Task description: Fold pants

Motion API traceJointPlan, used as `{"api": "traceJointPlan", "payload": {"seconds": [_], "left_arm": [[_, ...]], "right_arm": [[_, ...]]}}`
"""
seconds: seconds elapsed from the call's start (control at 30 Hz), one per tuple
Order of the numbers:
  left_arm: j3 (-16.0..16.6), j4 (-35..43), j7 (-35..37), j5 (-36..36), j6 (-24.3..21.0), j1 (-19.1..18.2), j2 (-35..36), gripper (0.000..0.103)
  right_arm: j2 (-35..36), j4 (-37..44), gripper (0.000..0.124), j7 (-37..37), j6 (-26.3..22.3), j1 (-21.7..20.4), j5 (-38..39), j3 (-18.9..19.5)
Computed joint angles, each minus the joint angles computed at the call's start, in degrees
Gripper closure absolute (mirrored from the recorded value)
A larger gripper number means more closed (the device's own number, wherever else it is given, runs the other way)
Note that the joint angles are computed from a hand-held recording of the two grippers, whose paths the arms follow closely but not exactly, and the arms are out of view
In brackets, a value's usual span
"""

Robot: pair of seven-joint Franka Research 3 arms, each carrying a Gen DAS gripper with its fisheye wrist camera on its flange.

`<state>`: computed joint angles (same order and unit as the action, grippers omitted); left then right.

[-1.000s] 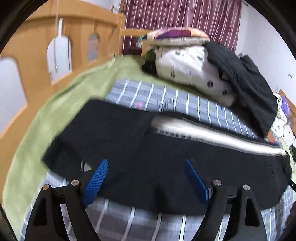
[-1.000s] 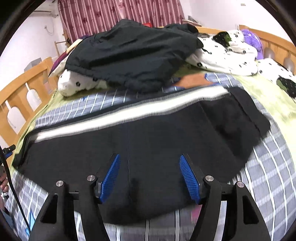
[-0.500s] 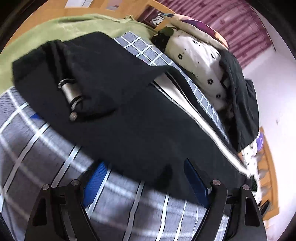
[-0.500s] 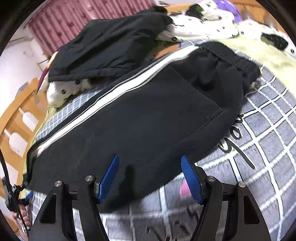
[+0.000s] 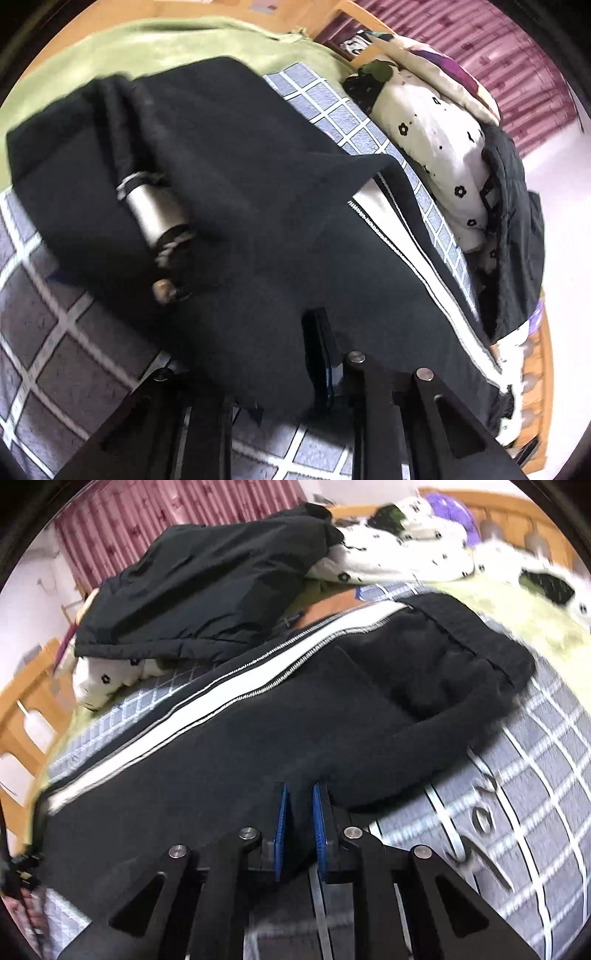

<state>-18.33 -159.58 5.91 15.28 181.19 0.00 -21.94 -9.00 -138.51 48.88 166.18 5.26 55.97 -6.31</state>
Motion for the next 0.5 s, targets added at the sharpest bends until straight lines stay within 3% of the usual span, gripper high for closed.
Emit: {"api": "traceJointPlan", "payload": {"seconds": [0.07,0.13,0.23,0.3,0.37,0.5], "left_arm": [[0.6,-1.3,-0.3,-0.6,1.5,-0.9,-0.6,0.081],[-1.3,-2.5,-0.9,-0.6,1.8,0.1,-2.2,0.080],[-4.2,-2.9,-0.7,0.8,-0.8,1.0,-4.7,0.075],[-4.6,-2.0,0.0,2.3,-0.9,1.4,-4.0,0.064],[-2.7,-1.6,1.5,2.8,1.5,0.2,-2.4,0.043],[-6.4,2.5,1.4,4.9,-2.1,4.8,-0.2,0.041]], "right_arm": [[-3.1,-1.9,0.089,-0.7,-5.3,-0.8,2.6,-2.1],[-6.4,-4.7,0.065,-3.3,-8.0,-1.3,5.5,-3.5],[-8.9,-7.7,0.064,-3.3,-7.9,-2.1,3.4,-3.1],[-8.5,-8.1,0.064,-3.8,-8.7,-1.6,3.2,-3.3],[-7.1,-7.6,0.064,-4.5,-8.0,-0.9,4.9,-3.2],[-0.3,-2.2,0.064,-8.8,-4.5,0.9,12.4,-2.0]]}}
